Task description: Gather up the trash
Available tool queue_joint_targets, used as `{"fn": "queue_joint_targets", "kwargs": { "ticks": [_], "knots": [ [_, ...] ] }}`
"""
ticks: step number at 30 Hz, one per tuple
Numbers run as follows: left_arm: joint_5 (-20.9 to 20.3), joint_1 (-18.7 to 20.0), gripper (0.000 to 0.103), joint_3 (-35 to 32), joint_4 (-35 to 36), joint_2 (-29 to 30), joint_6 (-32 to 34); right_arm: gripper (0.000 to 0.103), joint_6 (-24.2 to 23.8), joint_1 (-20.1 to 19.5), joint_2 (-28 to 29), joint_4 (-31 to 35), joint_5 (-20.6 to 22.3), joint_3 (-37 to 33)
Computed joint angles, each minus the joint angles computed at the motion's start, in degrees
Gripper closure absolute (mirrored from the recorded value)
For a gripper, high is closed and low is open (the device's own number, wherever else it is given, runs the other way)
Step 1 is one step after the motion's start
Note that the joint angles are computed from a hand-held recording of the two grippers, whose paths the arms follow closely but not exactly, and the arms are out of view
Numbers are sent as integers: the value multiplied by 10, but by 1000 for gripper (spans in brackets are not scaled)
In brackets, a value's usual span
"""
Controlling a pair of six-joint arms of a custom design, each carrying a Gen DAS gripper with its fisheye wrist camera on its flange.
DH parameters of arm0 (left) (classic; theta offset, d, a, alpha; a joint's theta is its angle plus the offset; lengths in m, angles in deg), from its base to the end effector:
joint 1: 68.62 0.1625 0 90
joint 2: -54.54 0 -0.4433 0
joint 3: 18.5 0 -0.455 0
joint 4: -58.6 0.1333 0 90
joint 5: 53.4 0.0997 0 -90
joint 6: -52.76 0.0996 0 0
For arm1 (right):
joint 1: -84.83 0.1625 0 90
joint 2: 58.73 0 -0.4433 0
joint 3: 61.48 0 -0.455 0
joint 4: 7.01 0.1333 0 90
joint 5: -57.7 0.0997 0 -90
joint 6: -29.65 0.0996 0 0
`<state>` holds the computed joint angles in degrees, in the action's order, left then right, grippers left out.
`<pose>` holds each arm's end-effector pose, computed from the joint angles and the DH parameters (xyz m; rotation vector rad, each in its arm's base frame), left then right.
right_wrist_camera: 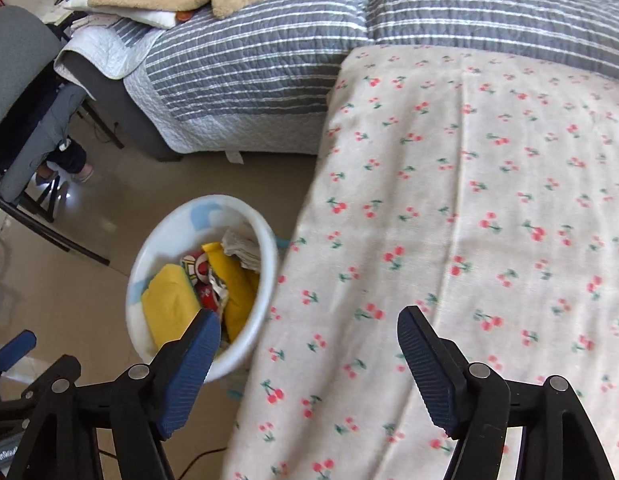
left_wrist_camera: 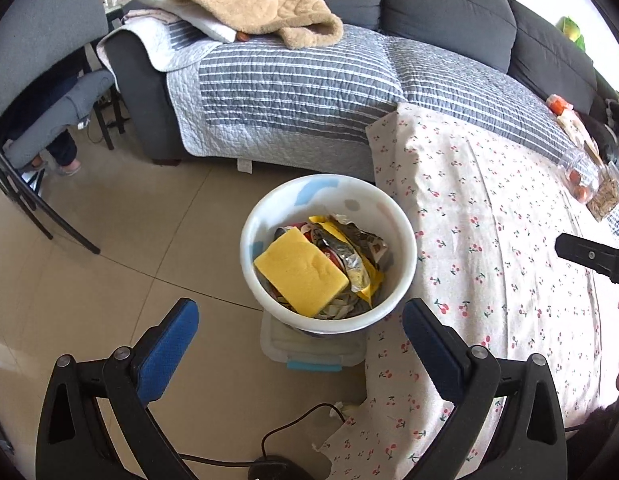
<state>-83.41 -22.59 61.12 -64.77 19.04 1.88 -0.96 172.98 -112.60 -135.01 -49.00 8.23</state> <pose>-0.3809 -0.7111 0.0356 -0.0132 2.1881 -0.7897 0.0779 -0.8304 0.3456 0.6017 -2.6629 0.4012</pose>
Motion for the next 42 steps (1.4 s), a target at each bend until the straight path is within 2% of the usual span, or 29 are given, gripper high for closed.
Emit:
{"fn": "queue_joint_targets", "kwargs": {
  "ticks": [7, 11, 15, 18, 23, 27, 33, 38, 42],
  "knots": [
    [7, -28, 0, -19, 24, 25, -12, 17, -33, -22, -87, -51, -13, 67],
    [-6, -45, 0, -17, 29, 31, -37, 14, -56, -32, -131, -88, -34, 108],
    [5, -68, 0, 0, 11, 35, -45, 8, -89, -43, -179, -147, -46, 163],
    [24, -84, 0, 9, 30, 40, -81, 1, -103, -54, -213, -198, -48, 206],
    [40, -99, 0, 11, 42, 53, -94, 1, -124, -80, -261, -286, -37, 272],
    [54, -105, 0, 7, 43, 59, -92, 1, -154, -92, -276, -338, -36, 293],
    [55, -106, 0, 10, 12, 62, -76, 1, -161, -101, -276, -382, -23, 297],
    [38, -103, 0, 8, -3, 65, -60, 1, -158, -101, -274, -390, -22, 298],
    [42, -105, 0, 11, -8, 64, -57, 1, -163, -99, -275, -392, -18, 302]
  ]
}}
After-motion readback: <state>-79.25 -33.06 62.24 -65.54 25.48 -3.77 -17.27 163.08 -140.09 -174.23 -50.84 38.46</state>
